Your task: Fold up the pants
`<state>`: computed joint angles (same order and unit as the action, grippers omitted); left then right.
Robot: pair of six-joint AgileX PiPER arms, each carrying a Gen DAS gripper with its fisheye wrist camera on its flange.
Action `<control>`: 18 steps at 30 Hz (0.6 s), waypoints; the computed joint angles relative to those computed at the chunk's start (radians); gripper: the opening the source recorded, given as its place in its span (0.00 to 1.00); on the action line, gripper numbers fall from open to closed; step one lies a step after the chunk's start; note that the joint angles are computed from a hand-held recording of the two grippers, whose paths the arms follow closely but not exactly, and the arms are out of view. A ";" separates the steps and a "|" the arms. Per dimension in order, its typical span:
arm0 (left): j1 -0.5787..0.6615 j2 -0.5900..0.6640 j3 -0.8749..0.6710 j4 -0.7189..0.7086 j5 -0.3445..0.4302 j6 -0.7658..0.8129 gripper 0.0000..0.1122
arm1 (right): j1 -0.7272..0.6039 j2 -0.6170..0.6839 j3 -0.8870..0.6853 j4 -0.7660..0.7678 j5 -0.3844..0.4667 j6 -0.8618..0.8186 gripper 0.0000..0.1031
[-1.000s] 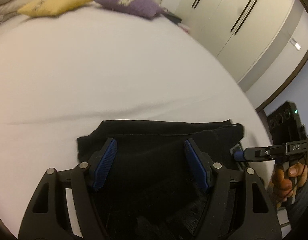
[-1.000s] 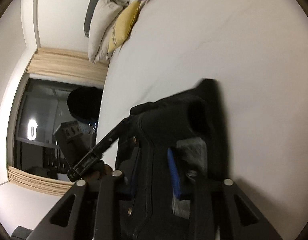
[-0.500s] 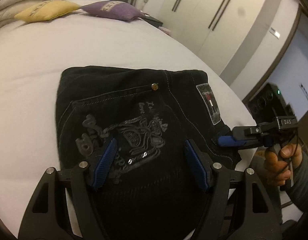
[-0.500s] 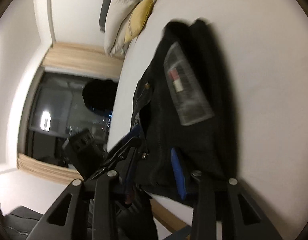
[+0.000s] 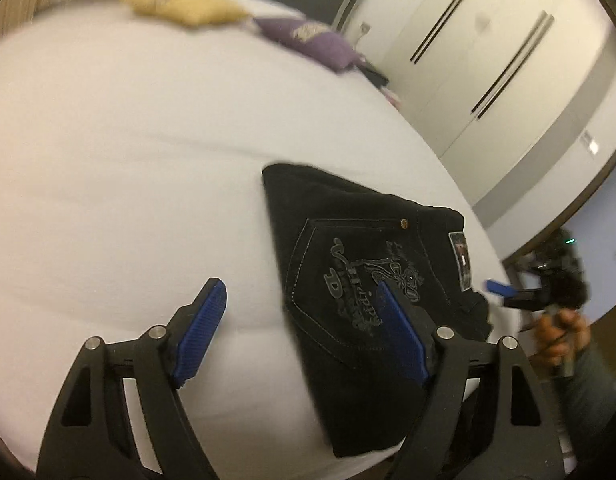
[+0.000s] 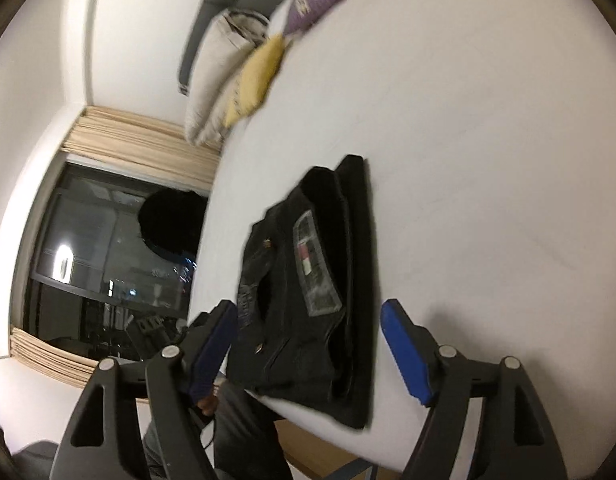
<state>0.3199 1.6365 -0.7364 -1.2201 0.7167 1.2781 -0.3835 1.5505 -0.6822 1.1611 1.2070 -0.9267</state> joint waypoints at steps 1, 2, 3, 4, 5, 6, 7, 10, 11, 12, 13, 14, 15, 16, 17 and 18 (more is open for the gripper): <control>-0.004 0.039 -0.035 0.030 0.021 -0.040 0.68 | 0.018 0.036 -0.007 -0.007 -0.019 -0.004 0.74; -0.008 0.093 -0.083 0.060 0.063 -0.075 0.68 | 0.045 0.066 -0.028 -0.016 -0.038 0.009 0.74; -0.014 0.123 -0.114 0.084 0.092 -0.097 0.68 | 0.085 0.092 -0.047 -0.023 -0.072 0.025 0.74; -0.034 0.150 -0.137 0.101 0.101 -0.114 0.68 | 0.096 0.107 -0.057 -0.026 -0.078 0.028 0.74; -0.049 0.163 -0.152 0.124 0.103 -0.134 0.68 | 0.115 0.125 -0.068 -0.014 -0.084 0.026 0.74; -0.069 0.176 -0.167 0.147 0.098 -0.161 0.68 | 0.135 0.140 -0.079 -0.004 -0.086 0.021 0.74; -0.090 0.182 -0.179 0.165 0.081 -0.190 0.68 | 0.146 0.147 -0.086 -0.007 -0.088 0.023 0.74; -0.111 0.205 -0.215 0.184 0.091 -0.230 0.68 | 0.167 0.156 -0.106 -0.028 -0.084 0.049 0.74; -0.112 0.209 -0.226 0.198 0.094 -0.248 0.68 | 0.174 0.162 -0.112 -0.026 -0.081 0.053 0.74; -0.117 0.216 -0.238 0.217 0.095 -0.270 0.66 | 0.188 0.170 -0.122 -0.030 -0.081 0.062 0.73; -0.121 0.217 -0.246 0.233 0.096 -0.283 0.58 | 0.197 0.174 -0.129 -0.035 -0.084 0.068 0.71; -0.133 0.216 -0.253 0.259 0.079 -0.309 0.55 | 0.211 0.174 -0.137 -0.049 -0.092 0.082 0.67; -0.147 0.215 -0.261 0.285 0.063 -0.340 0.48 | 0.228 0.173 -0.144 -0.060 -0.101 0.097 0.62; -0.147 0.216 -0.266 0.287 0.067 -0.348 0.42 | 0.240 0.177 -0.151 -0.064 -0.111 0.105 0.59; -0.136 0.207 -0.262 0.295 0.071 -0.350 0.39 | 0.257 0.172 -0.152 -0.074 -0.130 0.120 0.52; -0.143 0.202 -0.260 0.299 0.061 -0.358 0.35 | 0.274 0.160 -0.150 -0.092 -0.158 0.140 0.42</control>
<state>0.1774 1.8388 -0.9959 -0.9208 0.7776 0.9206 -0.1099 1.7109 -0.8324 1.0695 1.0493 -0.7864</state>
